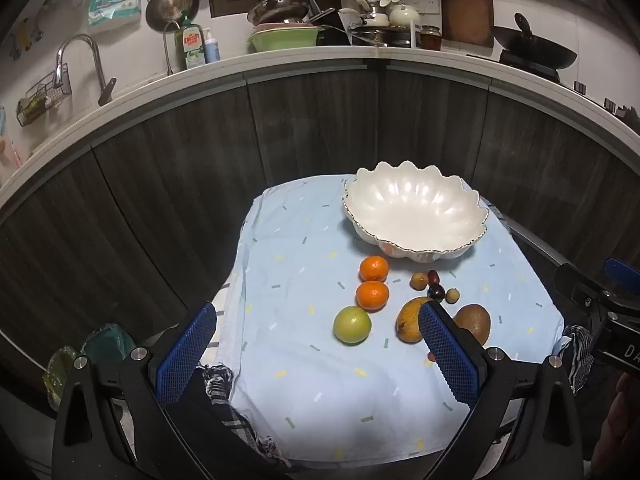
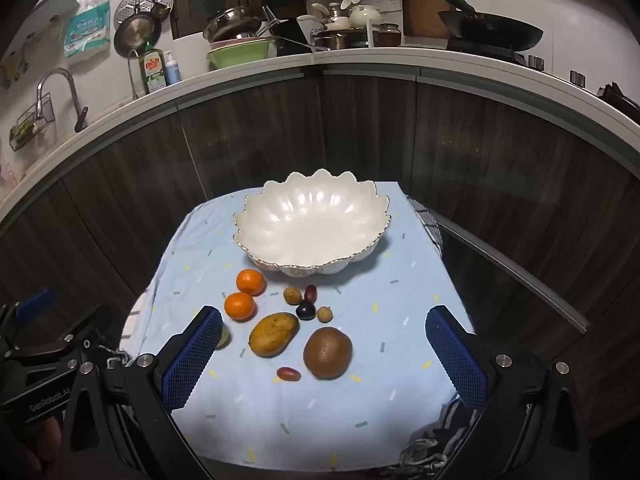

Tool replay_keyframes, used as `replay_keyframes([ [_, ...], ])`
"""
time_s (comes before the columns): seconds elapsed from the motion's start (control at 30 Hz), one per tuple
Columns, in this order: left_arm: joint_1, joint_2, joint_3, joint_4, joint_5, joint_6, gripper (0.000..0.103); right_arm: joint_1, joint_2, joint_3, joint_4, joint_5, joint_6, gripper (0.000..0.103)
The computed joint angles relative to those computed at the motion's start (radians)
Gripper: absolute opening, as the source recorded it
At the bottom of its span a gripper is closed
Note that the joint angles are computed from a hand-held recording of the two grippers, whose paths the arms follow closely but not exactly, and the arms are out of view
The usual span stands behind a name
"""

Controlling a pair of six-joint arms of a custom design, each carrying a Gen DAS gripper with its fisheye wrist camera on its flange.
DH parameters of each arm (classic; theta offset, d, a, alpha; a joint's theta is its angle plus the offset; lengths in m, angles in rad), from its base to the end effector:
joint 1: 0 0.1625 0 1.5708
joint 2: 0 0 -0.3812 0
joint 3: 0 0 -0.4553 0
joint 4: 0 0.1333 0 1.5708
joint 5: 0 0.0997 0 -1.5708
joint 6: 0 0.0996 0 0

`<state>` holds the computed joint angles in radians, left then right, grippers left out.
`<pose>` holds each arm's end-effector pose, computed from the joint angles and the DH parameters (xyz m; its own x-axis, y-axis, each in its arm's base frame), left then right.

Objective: Organize fruits

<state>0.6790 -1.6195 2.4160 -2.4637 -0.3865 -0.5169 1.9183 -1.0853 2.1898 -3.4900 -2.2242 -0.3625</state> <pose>-0.1717 -0.4284 0.1900 -0.6489 -0.1026 -0.7539 0.5221 0.6607 -0.5393 0.2416 -0.4533 0.1112 -0.7560 -0.0928 0.6480 -0.5366 0.6547 -0.5323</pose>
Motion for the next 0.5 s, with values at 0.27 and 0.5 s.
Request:
replay_keyframes([
  [0.27, 0.006, 0.005, 0.004, -0.014, -0.004, -0.002, 0.103, -0.002, -0.002, 0.002, 0.003, 0.005, 0.002, 0.103],
  [0.5, 0.008, -0.001, 0.001, -0.003, 0.000, 0.003, 0.103, 0.002, 0.011, -0.003, -0.011, 0.001, 0.001, 0.103],
])
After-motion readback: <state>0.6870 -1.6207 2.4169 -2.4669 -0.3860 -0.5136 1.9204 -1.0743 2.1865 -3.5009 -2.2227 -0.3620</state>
